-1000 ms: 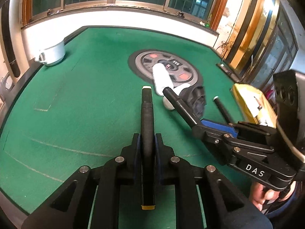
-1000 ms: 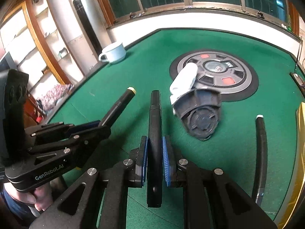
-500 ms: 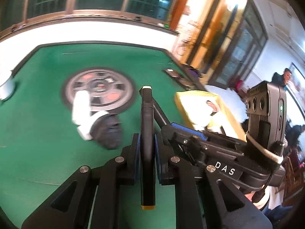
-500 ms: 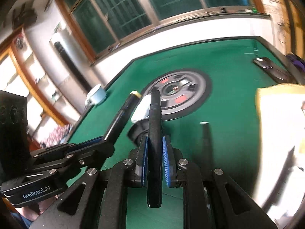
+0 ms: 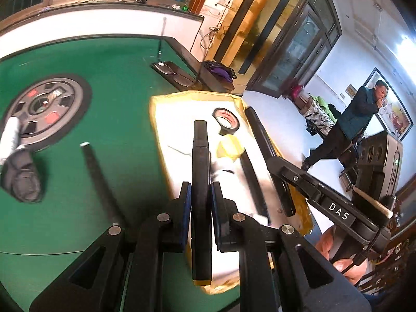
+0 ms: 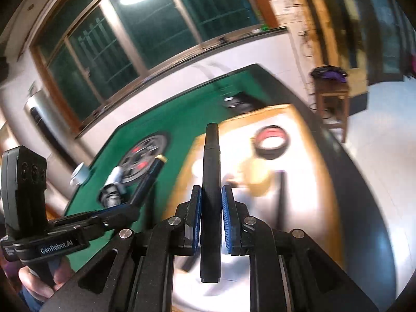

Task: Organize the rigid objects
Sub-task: 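Lift both black markers and carry them over the white tray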

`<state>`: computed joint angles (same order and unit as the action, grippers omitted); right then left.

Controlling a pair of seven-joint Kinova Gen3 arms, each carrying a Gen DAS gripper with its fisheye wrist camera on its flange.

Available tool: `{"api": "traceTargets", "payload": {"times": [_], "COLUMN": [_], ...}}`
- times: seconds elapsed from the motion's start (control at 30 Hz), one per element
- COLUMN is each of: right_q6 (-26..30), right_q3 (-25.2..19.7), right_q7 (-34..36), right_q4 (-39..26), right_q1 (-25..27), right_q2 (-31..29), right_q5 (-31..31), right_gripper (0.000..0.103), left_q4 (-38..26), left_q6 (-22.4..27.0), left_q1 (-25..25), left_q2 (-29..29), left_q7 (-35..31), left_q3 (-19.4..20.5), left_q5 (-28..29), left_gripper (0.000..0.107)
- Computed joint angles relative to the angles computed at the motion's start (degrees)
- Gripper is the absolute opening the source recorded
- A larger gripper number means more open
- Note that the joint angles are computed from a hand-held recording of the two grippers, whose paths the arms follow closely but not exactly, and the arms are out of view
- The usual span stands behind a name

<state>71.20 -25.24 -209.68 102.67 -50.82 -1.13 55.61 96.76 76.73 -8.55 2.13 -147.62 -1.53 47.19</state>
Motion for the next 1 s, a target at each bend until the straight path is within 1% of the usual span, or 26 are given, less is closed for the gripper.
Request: {"api": "traceTargets", "payload": {"times": [0.1, 0.2, 0.33, 0.4, 0.47, 0.57, 0.7, 0.73, 0.77, 0.87, 0.93, 1.0], "right_q6": [-1.3, -4.2, -3.9, -3.7, -1.6, -0.5, 2.6, 2.9, 3.2, 8.3, 9.3, 9.9], "right_q3": [0.0, -0.4, -2.0, -2.4, -3.4, -3.5, -3.4, -3.1, -1.8, -1.6, -0.2, 0.7], "right_q7": [-2.6, -4.1, -3.9, -3.1, -2.4, -1.7, 1.7, 2.9, 3.8, 8.5, 9.4, 8.7], "right_q4": [3.4, 5.6, 5.8, 5.9, 5.4, 5.2, 3.2, 2.5, 1.9, -2.6, -3.9, -4.2], "right_q1": [0.9, 2.6, 3.5, 3.8, 3.3, 2.9, 2.0, 1.8, 0.5, -0.1, -1.0, -2.0], "right_q2": [-2.3, -3.6, -4.0, -4.2, -3.7, -3.6, -2.0, -1.6, -1.3, 2.1, 2.8, 3.2], "right_q5": [-1.1, -2.0, -2.2, -2.9, -3.1, -3.6, -4.6, -4.9, -5.2, -6.9, -8.3, -8.7], "right_gripper": [0.014, 0.014, 0.014, 0.014, 0.014, 0.014, 0.014, 0.014, 0.014, 0.014, 0.014, 0.014], "left_q4": [0.5, 1.2, 2.8, 3.3, 4.5, 5.5, 5.8, 5.9, 6.0, 6.1, 6.4, 6.8], "left_q6": [-2.2, -3.8, -7.4, -8.0, -9.2, -11.5, -12.2, -12.2, -12.2, -11.8, -11.3, -11.7], "left_q1": [1.7, 3.0, 4.6, 5.4, 6.1, 7.2, 7.6, 7.7, 7.7, 7.6, 7.3, 7.3], "left_q2": [-0.6, -1.4, -3.2, -3.6, -4.1, -4.5, -3.8, -3.6, -3.5, -2.8, -2.5, -2.9], "left_q7": [3.3, 6.8, 10.0, 10.4, 10.7, 11.2, 12.3, 12.1, 12.0, 11.2, 9.5, 7.8], "left_q3": [1.1, 1.4, 1.7, 1.7, 1.7, 1.9, 1.8, 1.7, 1.7, 1.8, 1.6, 1.8], "left_q5": [-1.2, -2.9, -4.6, -5.3, -5.4, -6.6, -7.7, -8.0, -8.2, -8.9, -8.1, -8.1], "left_gripper": [0.012, 0.012, 0.012, 0.012, 0.012, 0.012, 0.012, 0.012, 0.012, 0.012, 0.012, 0.012]}}
